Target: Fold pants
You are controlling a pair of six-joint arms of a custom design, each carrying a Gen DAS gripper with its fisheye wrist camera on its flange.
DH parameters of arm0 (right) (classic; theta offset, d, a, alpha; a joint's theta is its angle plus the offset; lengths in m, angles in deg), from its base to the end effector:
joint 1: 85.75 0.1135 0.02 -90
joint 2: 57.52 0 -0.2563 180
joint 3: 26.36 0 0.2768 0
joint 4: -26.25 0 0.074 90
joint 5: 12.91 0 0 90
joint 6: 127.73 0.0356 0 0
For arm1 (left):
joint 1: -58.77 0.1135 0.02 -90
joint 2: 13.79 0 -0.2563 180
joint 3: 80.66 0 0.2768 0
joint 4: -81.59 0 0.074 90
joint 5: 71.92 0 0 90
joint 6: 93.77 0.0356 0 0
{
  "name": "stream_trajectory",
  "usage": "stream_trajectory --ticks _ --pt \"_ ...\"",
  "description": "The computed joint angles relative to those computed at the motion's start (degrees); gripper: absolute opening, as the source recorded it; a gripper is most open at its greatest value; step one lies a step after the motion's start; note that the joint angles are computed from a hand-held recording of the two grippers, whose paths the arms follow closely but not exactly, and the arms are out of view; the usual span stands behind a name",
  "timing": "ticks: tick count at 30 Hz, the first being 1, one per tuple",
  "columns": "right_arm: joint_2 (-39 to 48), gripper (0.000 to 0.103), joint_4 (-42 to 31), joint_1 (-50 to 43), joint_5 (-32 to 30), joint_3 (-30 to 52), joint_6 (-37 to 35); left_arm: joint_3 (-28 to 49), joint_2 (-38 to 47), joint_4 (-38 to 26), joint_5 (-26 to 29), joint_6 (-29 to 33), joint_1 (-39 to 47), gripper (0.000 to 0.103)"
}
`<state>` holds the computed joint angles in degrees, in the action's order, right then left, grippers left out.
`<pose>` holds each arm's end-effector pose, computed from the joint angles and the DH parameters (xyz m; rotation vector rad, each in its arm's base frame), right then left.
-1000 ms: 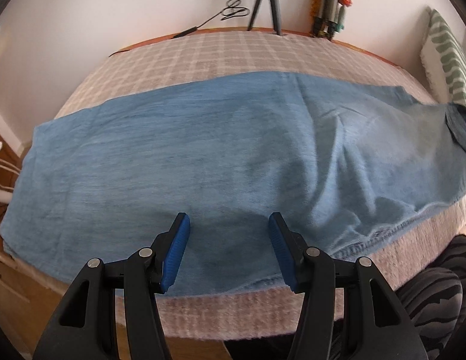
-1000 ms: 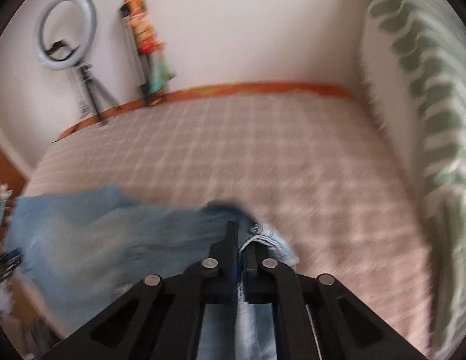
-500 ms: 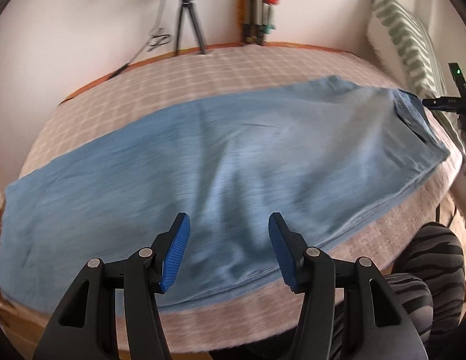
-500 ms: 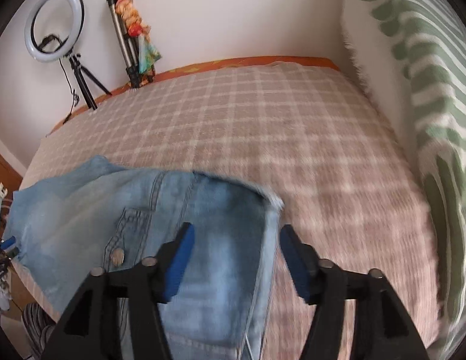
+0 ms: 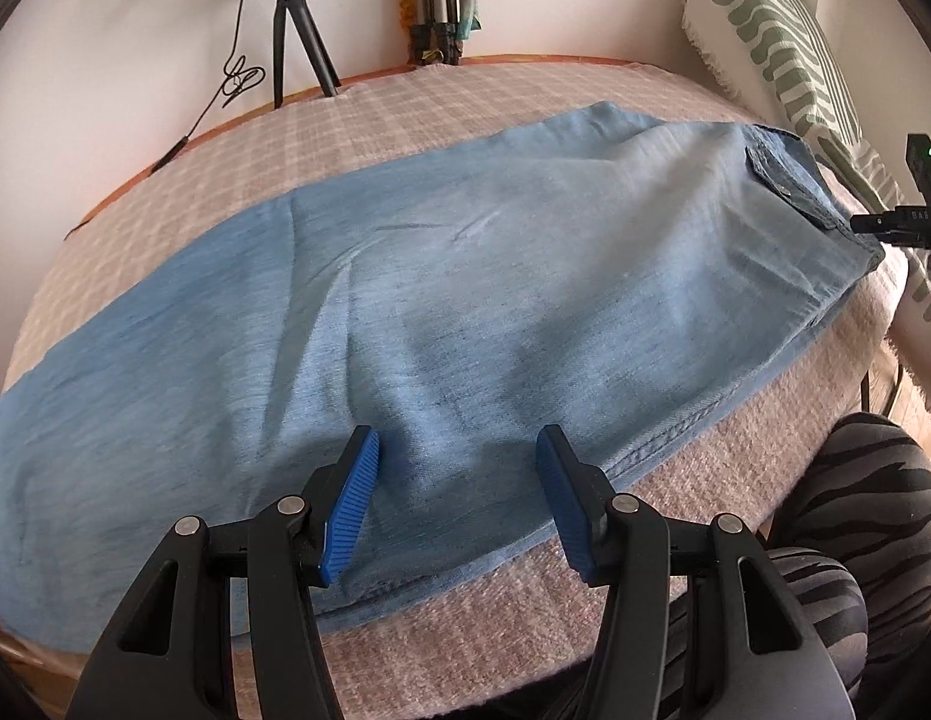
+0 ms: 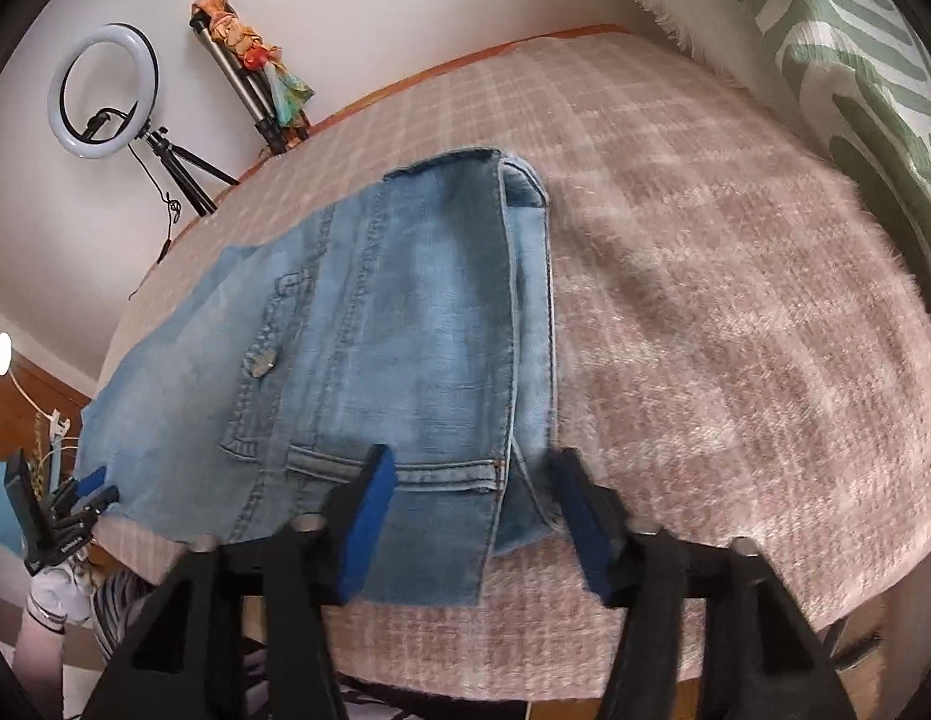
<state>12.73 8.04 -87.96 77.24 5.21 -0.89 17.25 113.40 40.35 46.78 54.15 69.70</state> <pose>0.2092 -0.0082 0.0899 0.8632 2.4313 0.2250 0.4465 0.0688 0.0831 1.1276 2.3109 -0.2928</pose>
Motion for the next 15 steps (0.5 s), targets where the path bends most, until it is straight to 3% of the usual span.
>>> stream_trajectory --ticks 1,4,8,11,15 --pt "-0.48 0.021 -0.04 0.29 -0.55 0.10 0.14 -0.13 -0.07 0.13 -0.05 -0.02 -0.02 0.054" --pt "-2.39 0.015 -3.42 3.51 2.89 2.27 0.57 -0.67 -0.30 0.39 0.17 -0.50 -0.20 0.054" --pt "-7.80 0.014 -9.68 6.15 9.08 3.99 0.29 -0.91 -0.33 -0.26 1.22 -0.54 0.00 0.054" --pt "-2.32 0.014 -10.07 5.69 9.46 4.94 -0.40 -1.17 -0.32 -0.10 1.87 -0.07 0.38 0.054" --pt "1.46 0.016 -10.15 7.49 11.10 5.60 0.41 3.01 1.24 -5.23 3.26 -1.68 1.81 0.054"
